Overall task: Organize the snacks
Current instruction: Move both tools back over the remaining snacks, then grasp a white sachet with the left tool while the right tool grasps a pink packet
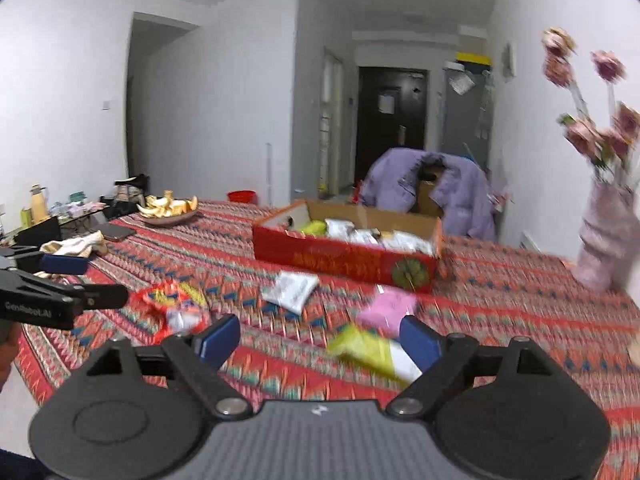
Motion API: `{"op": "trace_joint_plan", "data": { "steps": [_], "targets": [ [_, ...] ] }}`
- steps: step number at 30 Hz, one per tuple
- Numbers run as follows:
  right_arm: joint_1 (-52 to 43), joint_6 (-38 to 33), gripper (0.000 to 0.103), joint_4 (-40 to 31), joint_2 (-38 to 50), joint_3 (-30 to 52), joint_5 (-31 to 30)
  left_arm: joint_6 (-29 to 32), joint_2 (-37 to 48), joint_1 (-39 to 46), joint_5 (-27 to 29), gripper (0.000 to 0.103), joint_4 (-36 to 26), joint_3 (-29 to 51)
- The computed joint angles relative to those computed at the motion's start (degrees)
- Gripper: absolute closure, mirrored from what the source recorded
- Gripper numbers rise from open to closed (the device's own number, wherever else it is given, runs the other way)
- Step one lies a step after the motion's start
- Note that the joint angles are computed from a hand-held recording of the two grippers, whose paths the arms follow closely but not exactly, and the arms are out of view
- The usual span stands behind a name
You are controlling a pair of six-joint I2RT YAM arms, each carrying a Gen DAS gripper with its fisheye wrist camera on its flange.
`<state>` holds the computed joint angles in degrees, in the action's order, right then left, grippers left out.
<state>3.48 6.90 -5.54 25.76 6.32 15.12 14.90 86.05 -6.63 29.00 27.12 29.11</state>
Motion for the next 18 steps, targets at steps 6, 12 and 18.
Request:
{"op": "trace_joint_plan", "data": {
  "steps": [6,12,18],
  "targets": [
    [2.66,6.38,0.015,-9.04,-10.79,-5.09,2.53,2.07,-0.75,1.47,0.14,0.005,-1.53,-2.46],
    [0.41,5.96,0.015,-7.07,-9.44,-5.76,0.83,1.45,0.2,0.39,-0.51,0.005,-2.19,-1.33],
    [-8.57,3.5,0.015,6.55,3.67,-5.87,-7.4,0.64,4.58,-3.19,-2.8,0.005,-4.44,3.85]
  ]
}}
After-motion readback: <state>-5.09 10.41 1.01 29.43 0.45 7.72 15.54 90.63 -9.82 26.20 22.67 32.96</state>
